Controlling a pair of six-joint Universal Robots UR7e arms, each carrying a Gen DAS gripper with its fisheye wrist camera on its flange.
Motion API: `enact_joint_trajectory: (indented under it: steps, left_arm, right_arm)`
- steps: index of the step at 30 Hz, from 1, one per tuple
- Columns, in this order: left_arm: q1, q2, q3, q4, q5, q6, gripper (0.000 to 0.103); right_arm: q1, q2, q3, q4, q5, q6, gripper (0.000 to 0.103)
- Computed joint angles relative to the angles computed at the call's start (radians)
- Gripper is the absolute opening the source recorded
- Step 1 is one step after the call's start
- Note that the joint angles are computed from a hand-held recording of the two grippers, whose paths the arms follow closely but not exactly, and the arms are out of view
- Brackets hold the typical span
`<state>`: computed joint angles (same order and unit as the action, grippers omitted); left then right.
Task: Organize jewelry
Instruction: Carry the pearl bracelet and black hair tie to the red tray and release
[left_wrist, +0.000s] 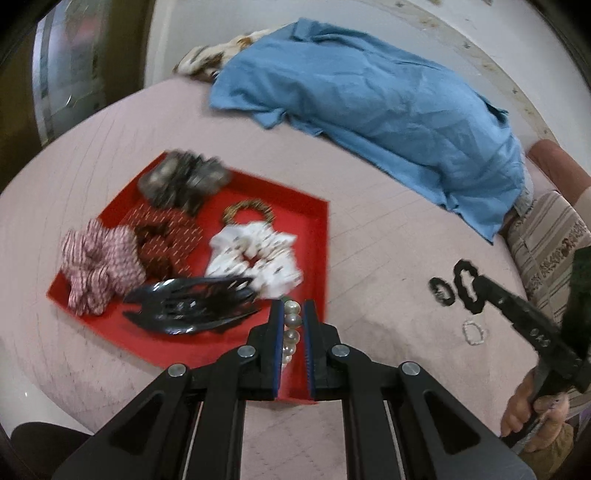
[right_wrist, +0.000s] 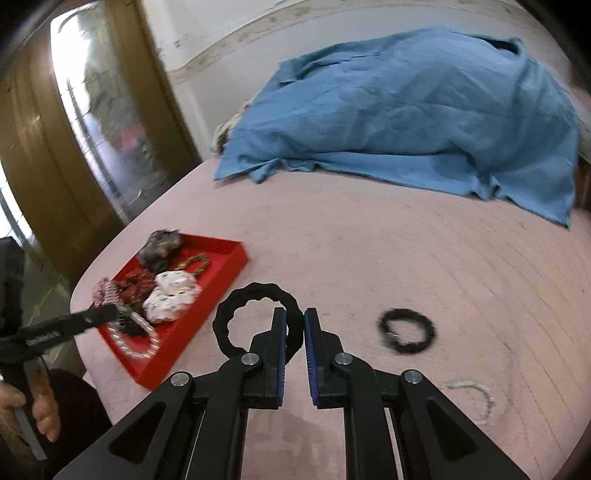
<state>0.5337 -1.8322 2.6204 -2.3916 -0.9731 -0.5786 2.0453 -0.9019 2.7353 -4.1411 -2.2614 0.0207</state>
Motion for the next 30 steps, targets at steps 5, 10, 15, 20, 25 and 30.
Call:
enact_joint_trajectory:
  steps: [5, 10, 15, 20, 25, 30]
  left_arm:
    - [0.068, -0.018, 0.017, -0.018, -0.002, 0.029, 0.009]
    - [0.088, -0.021, 0.041, -0.056, 0.002, 0.075, 0.009]
    - [0.085, -0.023, 0.067, -0.098, 0.009, 0.131, 0.009]
    - [0.08, -0.022, 0.089, -0.15, 0.011, 0.186, 0.009]
    - [0.058, -0.034, 0.109, -0.191, 0.023, 0.236, 0.01]
    - [0.03, -0.065, 0.125, -0.205, 0.019, 0.253, 0.036]
  right_arm:
    - [0.064, 0.017, -0.085, 0.151, -0.014, 0.023, 0.011]
    - [0.081, 0.043, -0.189, 0.302, -0.009, 0.009, 0.011]
    - [0.057, 0.074, -0.305, 0.435, 0.005, -0.002, 0.011]
    - [0.026, 0.128, -0.457, 0.577, -0.008, -0.022, 0.01]
    - [0.007, 0.186, -0.575, 0.694, -0.072, -0.046, 0.01]
    - [-0.01, 0.221, -0.636, 0.762, -0.122, -0.055, 0.011]
